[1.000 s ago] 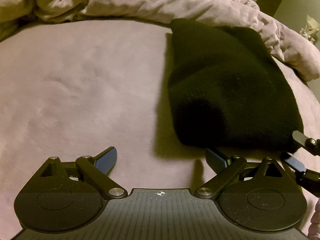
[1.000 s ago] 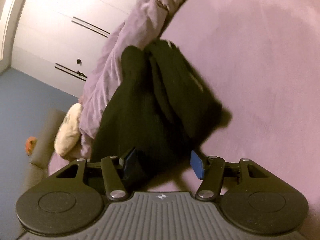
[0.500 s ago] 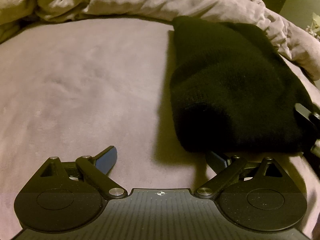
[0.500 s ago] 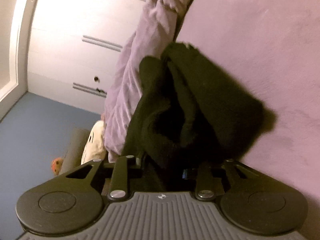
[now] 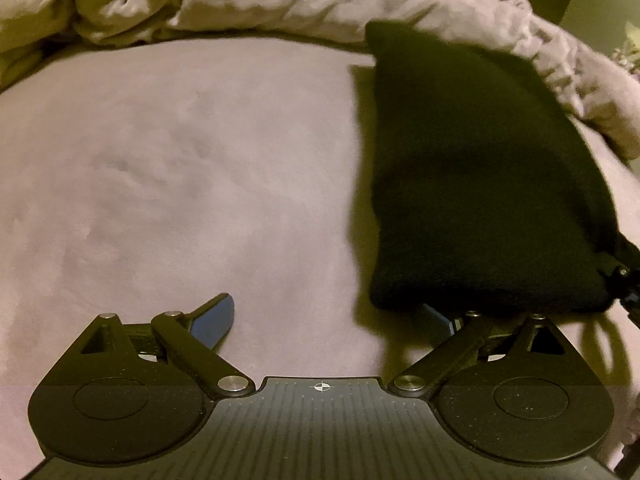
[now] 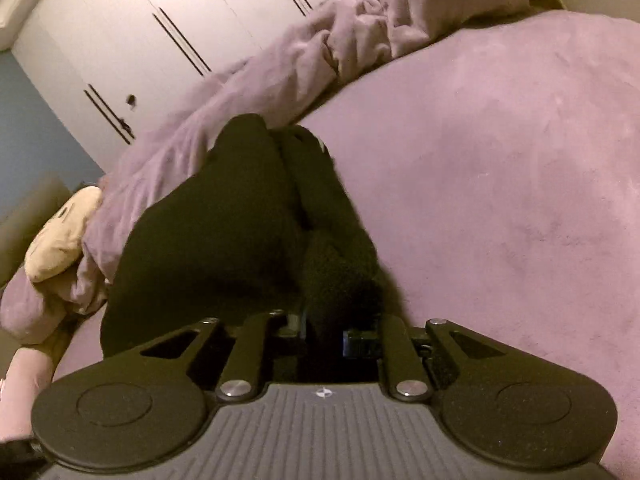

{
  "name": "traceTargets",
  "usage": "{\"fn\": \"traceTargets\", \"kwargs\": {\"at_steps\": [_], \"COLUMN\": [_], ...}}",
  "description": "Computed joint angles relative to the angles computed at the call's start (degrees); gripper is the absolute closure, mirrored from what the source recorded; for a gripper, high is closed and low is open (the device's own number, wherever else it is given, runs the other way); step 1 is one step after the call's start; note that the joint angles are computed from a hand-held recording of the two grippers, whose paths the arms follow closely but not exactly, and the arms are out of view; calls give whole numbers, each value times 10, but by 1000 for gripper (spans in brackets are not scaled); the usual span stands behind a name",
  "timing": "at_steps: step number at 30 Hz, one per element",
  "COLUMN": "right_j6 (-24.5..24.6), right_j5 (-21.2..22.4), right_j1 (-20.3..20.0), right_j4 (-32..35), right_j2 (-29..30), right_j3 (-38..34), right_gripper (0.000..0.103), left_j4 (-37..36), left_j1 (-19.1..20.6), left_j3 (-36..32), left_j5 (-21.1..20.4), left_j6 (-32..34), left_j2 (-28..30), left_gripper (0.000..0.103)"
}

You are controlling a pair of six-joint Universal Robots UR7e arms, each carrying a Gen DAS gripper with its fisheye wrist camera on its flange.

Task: Fold small clothes

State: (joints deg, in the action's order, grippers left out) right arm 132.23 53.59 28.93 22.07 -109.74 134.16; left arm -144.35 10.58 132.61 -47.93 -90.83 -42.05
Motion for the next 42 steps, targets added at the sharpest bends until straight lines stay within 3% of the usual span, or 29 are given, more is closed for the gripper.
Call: {"fn": "traceTargets", "kwargs": {"at_steps": [3,5,9,12,14,17,20,23,26,29,33,35,37,39,42], "right_j6": [3,28,57,60,53,132,139,158,153,169,169,171,171,170,191], "right_j5": [7,26,17,54,93,146,158,207,197,167,148,143,145,146,152], "right_j1": [18,42,63,119,166,210,233,253,243,228,223,221,224,225,236], "right_j4": [44,36,31,43,90,128,134,135,160,192,201,197,183,172,156], "right_j2": [-4,-26,-44,9,96,181,213,240,265,301,318,325,325,322,324], "right_j3": [-26,-34,-50,-91,-152,-225,-264,-296,-318,-339,-349,-348,-341,-334,-330], "right_gripper": [70,47,40,35,22,23,20,18,15,13,18,32,37,38,29], "left_j4": [11,27,35,-9,-75,-193,-301,-331,-369,-418,-438,-438,-427,-423,-417], "left_j1": [-1,3,-6,12,48,109,156,176,186,208,222,222,224,226,233], "left_j3": [8,3,-1,-5,-14,-25,-33,-40,-37,-40,-43,-48,-57,-65,-75], "left_j5": [5,12,38,54,49,4,-42,-62,-70,-100,-110,-108,-104,-100,-101], "left_j6": [25,42,61,117,174,234,270,268,279,296,315,326,334,332,328], "left_j2": [-32,-48,-67,-64,-45,-19,7,18,27,40,43,47,51,58,64], "left_gripper": [4,4,4,4,4,6,5,5,7,15,17,20,23,23,20]}}
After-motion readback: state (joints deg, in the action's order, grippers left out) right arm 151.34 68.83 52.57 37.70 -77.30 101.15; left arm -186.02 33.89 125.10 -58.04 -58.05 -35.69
